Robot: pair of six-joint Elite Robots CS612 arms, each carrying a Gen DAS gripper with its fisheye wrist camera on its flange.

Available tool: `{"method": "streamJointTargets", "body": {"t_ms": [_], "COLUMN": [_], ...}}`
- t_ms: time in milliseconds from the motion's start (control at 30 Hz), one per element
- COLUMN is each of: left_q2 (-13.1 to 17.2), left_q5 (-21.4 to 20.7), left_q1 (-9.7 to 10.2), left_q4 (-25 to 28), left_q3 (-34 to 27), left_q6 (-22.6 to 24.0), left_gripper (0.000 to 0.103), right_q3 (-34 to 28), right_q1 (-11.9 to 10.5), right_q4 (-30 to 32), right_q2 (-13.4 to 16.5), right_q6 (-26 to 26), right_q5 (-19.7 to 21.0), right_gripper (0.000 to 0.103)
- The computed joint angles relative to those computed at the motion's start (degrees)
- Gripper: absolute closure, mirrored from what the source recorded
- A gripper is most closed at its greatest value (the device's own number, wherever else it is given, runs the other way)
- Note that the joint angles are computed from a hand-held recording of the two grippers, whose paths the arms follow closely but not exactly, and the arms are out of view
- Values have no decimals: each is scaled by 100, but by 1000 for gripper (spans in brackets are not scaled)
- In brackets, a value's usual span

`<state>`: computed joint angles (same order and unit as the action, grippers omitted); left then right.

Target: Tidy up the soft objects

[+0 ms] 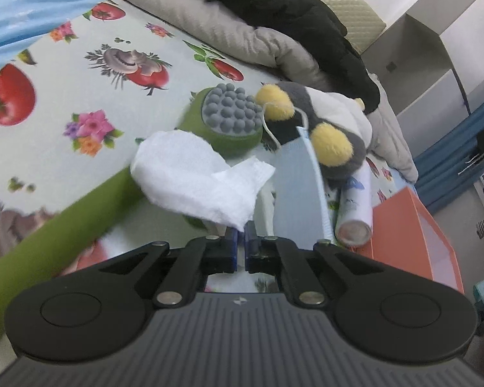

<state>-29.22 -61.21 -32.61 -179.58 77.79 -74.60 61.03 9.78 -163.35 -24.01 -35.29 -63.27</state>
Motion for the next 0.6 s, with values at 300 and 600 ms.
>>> {"method": "streamJointTargets", "body": {"t_ms": [300,600], "left_q2": [-348,-626], "left_q5": [7,-79], "left_q1": [-409,-823], "left_q4": [-79,307], "left_q3": [635,1085], "left_q6": [-461,-652], "left_gripper": [98,98], "right_q3": [1056,2037], "right_q1": [-186,-386], "right_q4": [-701,-881], "right_q2": [-559,-1092], "right_q6": [-492,-1315], "right_q5": [-3,17], "right_gripper": [92,92]}}
